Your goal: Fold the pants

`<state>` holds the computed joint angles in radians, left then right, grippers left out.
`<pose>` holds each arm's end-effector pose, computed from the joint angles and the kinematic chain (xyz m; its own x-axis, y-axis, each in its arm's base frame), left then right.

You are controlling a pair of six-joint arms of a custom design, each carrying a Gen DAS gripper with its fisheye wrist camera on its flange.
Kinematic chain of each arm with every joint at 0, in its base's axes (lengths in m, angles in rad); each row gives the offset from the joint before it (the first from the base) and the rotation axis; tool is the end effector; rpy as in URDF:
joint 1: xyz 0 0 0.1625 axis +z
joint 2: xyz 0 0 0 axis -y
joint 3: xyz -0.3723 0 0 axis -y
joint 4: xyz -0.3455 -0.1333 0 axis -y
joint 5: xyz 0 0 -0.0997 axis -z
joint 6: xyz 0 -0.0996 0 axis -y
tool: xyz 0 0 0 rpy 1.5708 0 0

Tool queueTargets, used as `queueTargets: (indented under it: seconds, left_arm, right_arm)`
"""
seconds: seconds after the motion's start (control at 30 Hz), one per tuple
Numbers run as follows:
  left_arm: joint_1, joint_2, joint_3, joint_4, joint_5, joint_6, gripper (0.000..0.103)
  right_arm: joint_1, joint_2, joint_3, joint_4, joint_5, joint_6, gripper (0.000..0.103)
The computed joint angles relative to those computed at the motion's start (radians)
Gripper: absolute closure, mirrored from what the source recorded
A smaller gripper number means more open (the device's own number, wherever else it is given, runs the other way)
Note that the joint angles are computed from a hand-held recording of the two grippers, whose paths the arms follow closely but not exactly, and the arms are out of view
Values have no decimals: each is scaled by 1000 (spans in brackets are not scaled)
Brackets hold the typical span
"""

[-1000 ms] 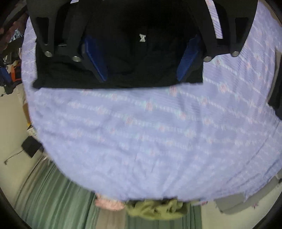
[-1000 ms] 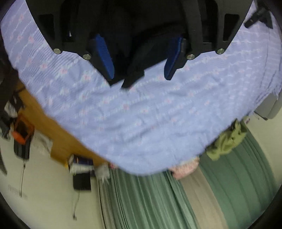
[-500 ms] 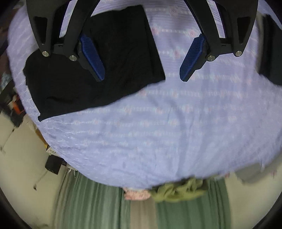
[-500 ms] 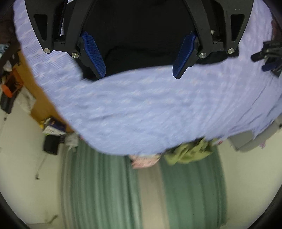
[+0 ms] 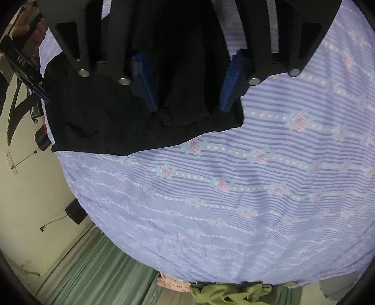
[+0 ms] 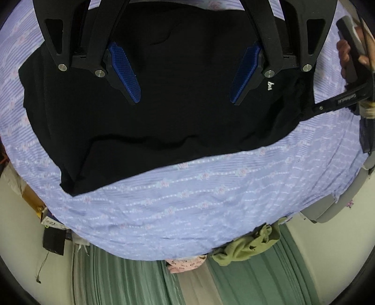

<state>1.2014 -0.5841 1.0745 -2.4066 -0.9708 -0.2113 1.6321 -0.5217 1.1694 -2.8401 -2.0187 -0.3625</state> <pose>-0.0893 -0.7557 0.1615 -0.8913 -0.0670 -0.4485 0.1563 0.8831 -0.4425 0.1348 -0.7247 0.1247 -0.8380 -0.1040 0.5357 -0.3711 0.8284 -0.4197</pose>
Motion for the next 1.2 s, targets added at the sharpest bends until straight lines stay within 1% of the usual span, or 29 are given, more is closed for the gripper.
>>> queueTargets:
  seconds: [0.1, 0.2, 0.33, 0.43, 0.5, 0.53, 0.57, 0.63, 0.67, 0.73, 0.8, 0.83, 0.9, 0.93, 0.97, 1.0, 1.03, 1.1, 1.2]
  left_arm:
    - [11, 36, -55, 48, 0, -21, 53]
    - [12, 51, -68, 52, 24, -50, 62]
    - [-4, 28, -24, -2, 53, -58, 65]
    - [-23, -5, 39, -99, 78, -59, 66]
    - [-31, -1, 35, -121, 116, -34, 66]
    - [-29, 12, 10, -96, 125, -22, 66]
    - [-26, 43, -43, -29, 159, -19, 66]
    - [-17, 78, -103, 57, 189, -42, 64]
    - [-15, 84, -115, 77, 196, -51, 61]
    - [-22, 95, -123, 106, 233, -52, 59]
    - [-49, 102, -126, 136, 334, -52, 37]
    - [-63, 97, -106, 104, 374, -23, 36]
    - [-111, 67, -27, -27, 446, 81, 34]
    - [-133, 57, 6, -82, 476, 122, 32]
    - [-166, 40, 56, -154, 493, 174, 26]
    - [-183, 30, 80, -185, 481, 199, 25]
    - [-199, 15, 111, -209, 454, 213, 25]
    - [-229, -17, 181, -222, 361, 197, 25]
    - [-256, -13, 237, -226, 263, 151, 25]
  right_arm:
    - [-5, 3, 5, 0, -1, 5, 23]
    - [-10, 3, 7, 13, -3, 20, 23]
    - [-13, -5, 11, 33, 15, 31, 24]
    - [-9, -14, 16, 23, 27, 29, 24]
    - [-7, -17, 17, 13, 37, 29, 24]
    - [-6, -16, 13, 10, 39, 27, 24]
    - [-5, -14, 7, 8, 39, 23, 24]
    - [-1, -4, -4, -8, 22, 12, 24]
    - [1, 1, -11, -14, 10, 8, 24]
    - [3, 1, -9, -34, -12, -1, 24]
    - [0, -15, 8, -51, -12, -14, 24]
    - [1, -21, 12, -56, -20, -22, 24]
    - [1, -49, 45, -96, -21, -57, 24]
    - [0, -70, 73, -128, -13, -80, 24]
    - [-2, -96, 105, -164, -5, -107, 24]
    - [-5, -120, 136, -198, 3, -131, 24]
    - [-11, -155, 183, -244, 17, -163, 24]
    - [-29, -223, 265, -307, 45, -207, 24]
    - [-67, -314, 348, -320, 44, -211, 24]
